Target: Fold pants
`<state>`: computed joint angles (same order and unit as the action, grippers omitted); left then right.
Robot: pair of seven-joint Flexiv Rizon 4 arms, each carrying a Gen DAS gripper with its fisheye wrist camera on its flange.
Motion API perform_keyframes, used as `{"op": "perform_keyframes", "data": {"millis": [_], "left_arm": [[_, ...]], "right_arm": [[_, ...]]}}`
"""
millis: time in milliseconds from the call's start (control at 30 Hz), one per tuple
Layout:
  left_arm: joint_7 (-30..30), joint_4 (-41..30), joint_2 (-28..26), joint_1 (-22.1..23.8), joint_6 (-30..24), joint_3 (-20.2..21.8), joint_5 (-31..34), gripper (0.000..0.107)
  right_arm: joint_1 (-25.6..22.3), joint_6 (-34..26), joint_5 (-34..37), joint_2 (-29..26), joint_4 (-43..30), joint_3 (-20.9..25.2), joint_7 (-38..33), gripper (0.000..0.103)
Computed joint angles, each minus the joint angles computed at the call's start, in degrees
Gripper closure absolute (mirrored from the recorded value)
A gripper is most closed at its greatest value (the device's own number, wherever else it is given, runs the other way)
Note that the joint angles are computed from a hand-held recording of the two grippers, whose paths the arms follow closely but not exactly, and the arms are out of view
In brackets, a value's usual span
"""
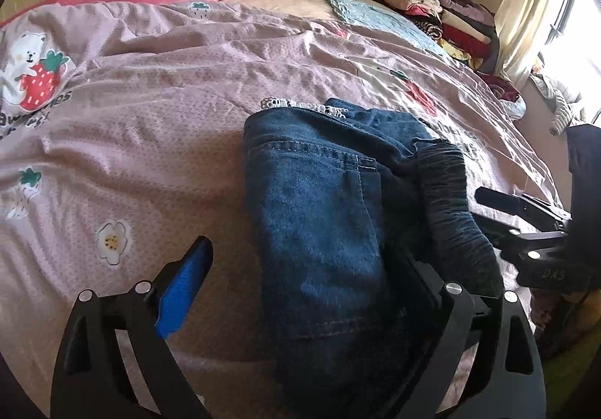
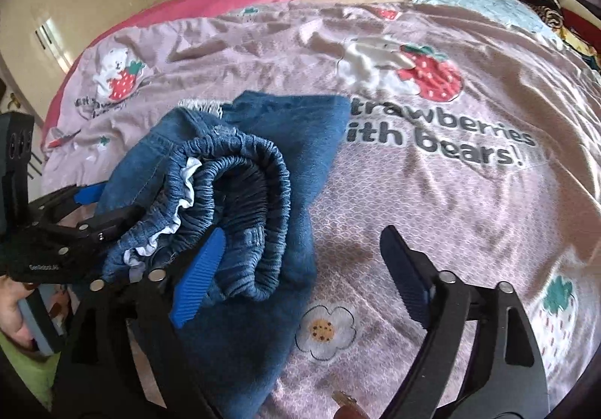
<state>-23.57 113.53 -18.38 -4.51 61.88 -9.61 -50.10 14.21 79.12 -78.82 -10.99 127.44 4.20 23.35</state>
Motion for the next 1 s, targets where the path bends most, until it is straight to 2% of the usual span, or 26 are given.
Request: {"op": "perform_keyframes", "data": {"millis": [100, 233, 467, 733, 1000], "left_arm": [[1.4, 1.2, 1.4, 0.2, 0.6, -0.1, -1.6, 0.008], [3.7, 3.2, 3.7, 0.0, 1.1, 0.3, -5.0, 0.008], [8.9, 7.6, 8.7, -1.4, 0.9, 2.7, -10.6, 0.008], [16.6, 14.2, 15.7, -4.7, 3.9, 5.9, -18.1, 0.008], [17.6, 18.5, 20.0, -5.7, 2.5, 8.9, -17.7, 0.008]], "right_arm": [[0.0, -1.8, -3.4, 2.3, 0.9, 0.3, 3.6, 0.015], [-0.1, -5.3, -4.4, 5.1, 1.9, 2.0, 5.1, 0.01], [0.9, -11.2, -5.2, 10.4, 4.0, 5.3, 6.3, 0.009], [3.4, -16.2, -1.3, 14.9, 6.4, 8.9, 5.4, 0.009], [6.5, -18.7, 2.9, 15.7, 8.2, 11.4, 5.5, 0.009]]}}
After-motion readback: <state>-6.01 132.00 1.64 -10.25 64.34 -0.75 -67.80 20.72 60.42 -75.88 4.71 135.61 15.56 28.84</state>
